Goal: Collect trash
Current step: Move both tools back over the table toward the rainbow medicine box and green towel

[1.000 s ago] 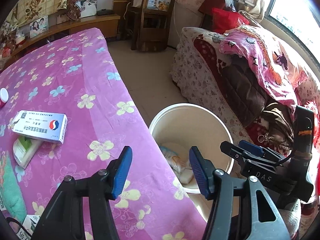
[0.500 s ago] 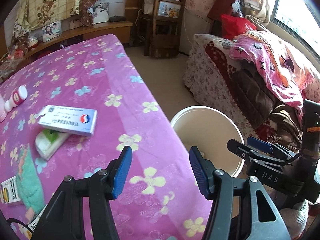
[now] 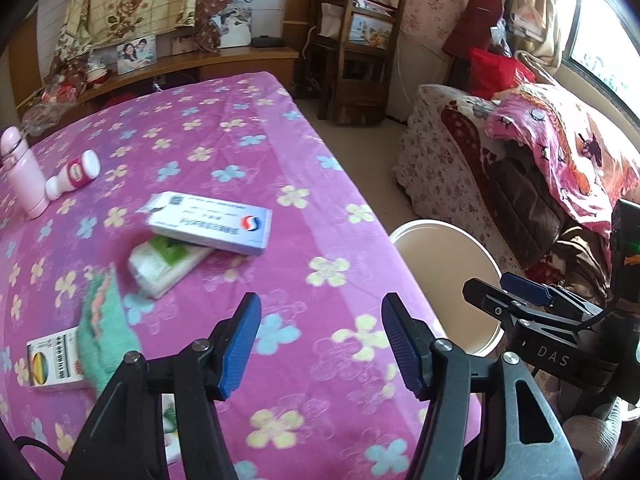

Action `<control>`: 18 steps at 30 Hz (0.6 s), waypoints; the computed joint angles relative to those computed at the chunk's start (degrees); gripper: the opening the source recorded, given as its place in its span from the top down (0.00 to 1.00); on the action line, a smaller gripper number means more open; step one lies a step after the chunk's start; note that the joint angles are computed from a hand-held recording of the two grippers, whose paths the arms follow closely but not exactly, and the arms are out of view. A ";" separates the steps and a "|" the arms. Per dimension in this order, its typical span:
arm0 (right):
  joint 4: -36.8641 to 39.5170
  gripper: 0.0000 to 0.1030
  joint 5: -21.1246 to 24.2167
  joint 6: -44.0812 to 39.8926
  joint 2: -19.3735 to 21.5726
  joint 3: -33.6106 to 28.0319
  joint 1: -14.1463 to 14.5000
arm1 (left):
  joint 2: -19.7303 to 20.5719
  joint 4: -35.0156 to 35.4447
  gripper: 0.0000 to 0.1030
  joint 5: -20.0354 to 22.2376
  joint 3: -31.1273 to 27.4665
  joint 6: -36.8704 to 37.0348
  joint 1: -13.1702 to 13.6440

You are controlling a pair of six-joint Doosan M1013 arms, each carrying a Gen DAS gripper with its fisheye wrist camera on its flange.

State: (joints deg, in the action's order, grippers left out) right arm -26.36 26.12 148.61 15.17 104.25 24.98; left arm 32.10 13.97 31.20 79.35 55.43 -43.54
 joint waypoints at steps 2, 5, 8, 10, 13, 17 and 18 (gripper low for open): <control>0.96 0.28 -0.11 -1.27 0.45 -0.67 0.53 | -0.65 0.75 0.38 0.06 0.88 -0.74 0.37; 1.88 0.28 0.00 -2.84 1.15 -1.68 1.38 | -1.70 1.32 0.38 0.23 2.37 -1.52 1.14; 4.72 0.28 -0.49 -5.90 1.81 -2.52 1.91 | -2.86 2.94 0.38 0.38 4.17 -3.07 1.93; 5.77 0.28 -0.47 -7.28 2.27 -3.14 2.30 | -3.76 4.35 0.38 0.80 5.54 -3.90 2.56; 6.53 0.28 -0.21 -8.76 2.94 -4.13 3.09 | -5.16 6.29 0.38 1.40 7.69 -5.37 3.56; 7.54 0.28 -0.02 -10.29 3.56 -5.20 3.84 | -7.23 6.69 0.38 3.10 11.22 -6.77 5.69; 7.83 0.28 -0.08 -10.63 3.67 -5.34 3.89 | -7.70 6.55 0.38 3.71 12.13 -7.34 6.32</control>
